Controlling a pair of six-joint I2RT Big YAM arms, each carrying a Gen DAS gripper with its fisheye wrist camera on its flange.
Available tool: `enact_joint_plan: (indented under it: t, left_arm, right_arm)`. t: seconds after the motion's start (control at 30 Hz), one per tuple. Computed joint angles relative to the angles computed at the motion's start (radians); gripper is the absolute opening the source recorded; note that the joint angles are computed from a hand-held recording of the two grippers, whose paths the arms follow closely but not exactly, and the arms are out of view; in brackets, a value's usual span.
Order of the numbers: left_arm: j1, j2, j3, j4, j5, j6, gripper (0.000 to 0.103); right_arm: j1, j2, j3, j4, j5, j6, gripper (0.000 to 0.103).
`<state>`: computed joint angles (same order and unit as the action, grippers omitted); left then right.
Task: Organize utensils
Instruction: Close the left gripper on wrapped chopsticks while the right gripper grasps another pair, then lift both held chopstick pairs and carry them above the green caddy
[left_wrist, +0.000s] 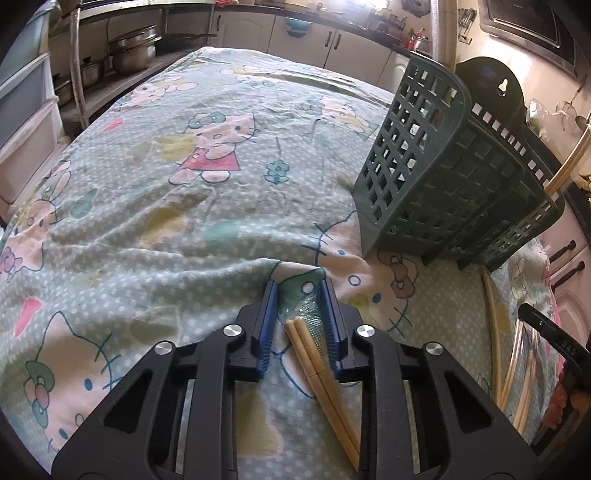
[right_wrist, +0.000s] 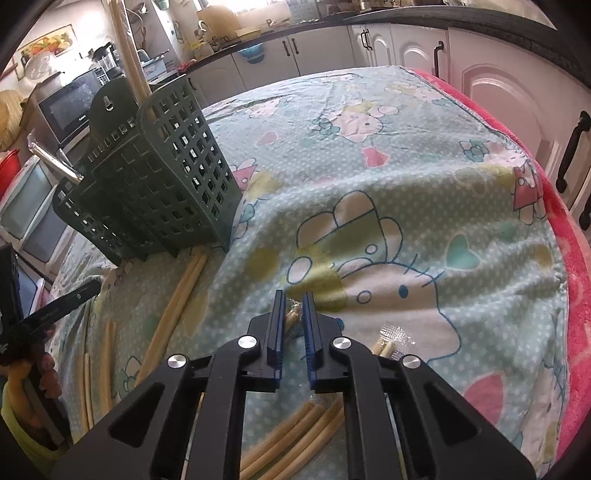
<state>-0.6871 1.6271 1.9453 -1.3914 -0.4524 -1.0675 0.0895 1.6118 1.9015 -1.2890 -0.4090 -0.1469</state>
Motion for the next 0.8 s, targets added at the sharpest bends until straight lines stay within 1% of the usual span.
enact_joint_plan:
  t: [0.13, 0.37, 0.63, 0.8]
  left_arm:
    - [0.0, -0.016, -0.021, 0.018, 0.007, -0.012, 0.013]
    - [0.008, -0.079, -0.09, 0.097, 0.045, -0.041, 0.008]
    - [-0.016, -0.103, -0.063, 0.127, 0.0, -0.007, 0.006]
    - [-0.038, -0.105, -0.029, 0.138, -0.047, 0.02, 0.006]
  right_arm:
    - [-0.003, -0.007, -0.004, 0.009, -0.026, 0.017, 0.006]
    - [-0.004, -0.037, -0.004, 0.048, -0.067, 0.044, 0.005]
    - [0.003, -0.058, 0.028, 0.08, -0.108, 0.07, 0.004]
    - [0.008, -0.077, 0.044, 0.111, -0.119, 0.069, 0.004]
